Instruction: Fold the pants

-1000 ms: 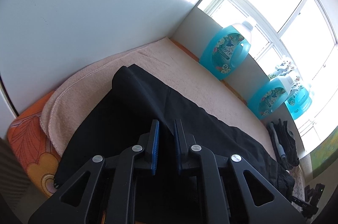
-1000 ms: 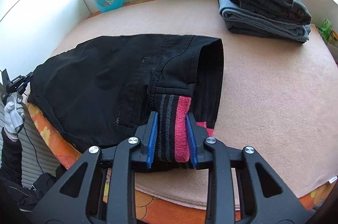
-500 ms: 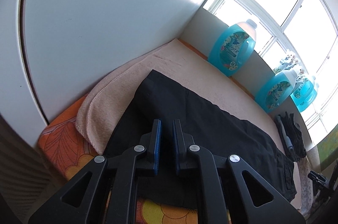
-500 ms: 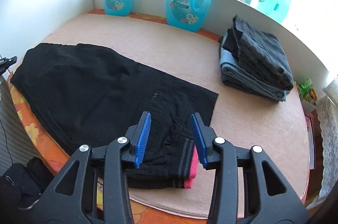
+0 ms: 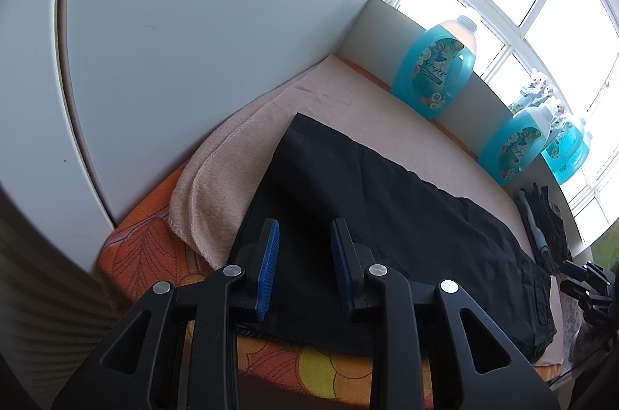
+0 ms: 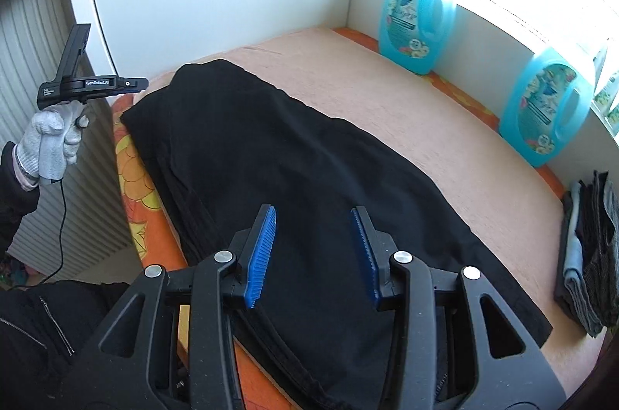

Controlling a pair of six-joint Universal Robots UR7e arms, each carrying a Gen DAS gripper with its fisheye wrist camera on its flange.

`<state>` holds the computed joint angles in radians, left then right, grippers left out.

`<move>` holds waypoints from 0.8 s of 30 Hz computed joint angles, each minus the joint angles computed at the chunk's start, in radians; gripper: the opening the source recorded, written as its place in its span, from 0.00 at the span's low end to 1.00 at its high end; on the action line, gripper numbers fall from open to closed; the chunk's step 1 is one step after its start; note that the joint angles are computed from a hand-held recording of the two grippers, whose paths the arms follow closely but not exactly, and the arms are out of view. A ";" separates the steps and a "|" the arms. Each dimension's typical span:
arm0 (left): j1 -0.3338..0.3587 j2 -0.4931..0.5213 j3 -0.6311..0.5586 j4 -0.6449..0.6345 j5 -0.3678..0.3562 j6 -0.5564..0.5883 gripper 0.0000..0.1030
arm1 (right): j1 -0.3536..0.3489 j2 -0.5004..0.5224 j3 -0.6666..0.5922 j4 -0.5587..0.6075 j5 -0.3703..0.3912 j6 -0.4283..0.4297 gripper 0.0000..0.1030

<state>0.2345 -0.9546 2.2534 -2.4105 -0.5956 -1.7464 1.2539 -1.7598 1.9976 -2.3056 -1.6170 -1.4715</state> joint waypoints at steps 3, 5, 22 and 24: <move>-0.001 -0.006 -0.002 0.020 -0.009 0.001 0.25 | 0.041 0.025 0.018 0.046 -0.009 0.010 0.40; 0.003 -0.006 0.000 0.008 -0.012 0.009 0.25 | 0.067 0.037 0.039 0.076 -0.017 0.010 0.40; 0.011 0.000 0.019 -0.059 -0.044 0.024 0.27 | 0.236 0.257 0.247 -0.198 -0.190 -0.002 0.41; 0.014 0.002 0.019 -0.068 -0.043 0.032 0.31 | 0.236 0.282 0.210 -0.166 -0.187 0.040 0.21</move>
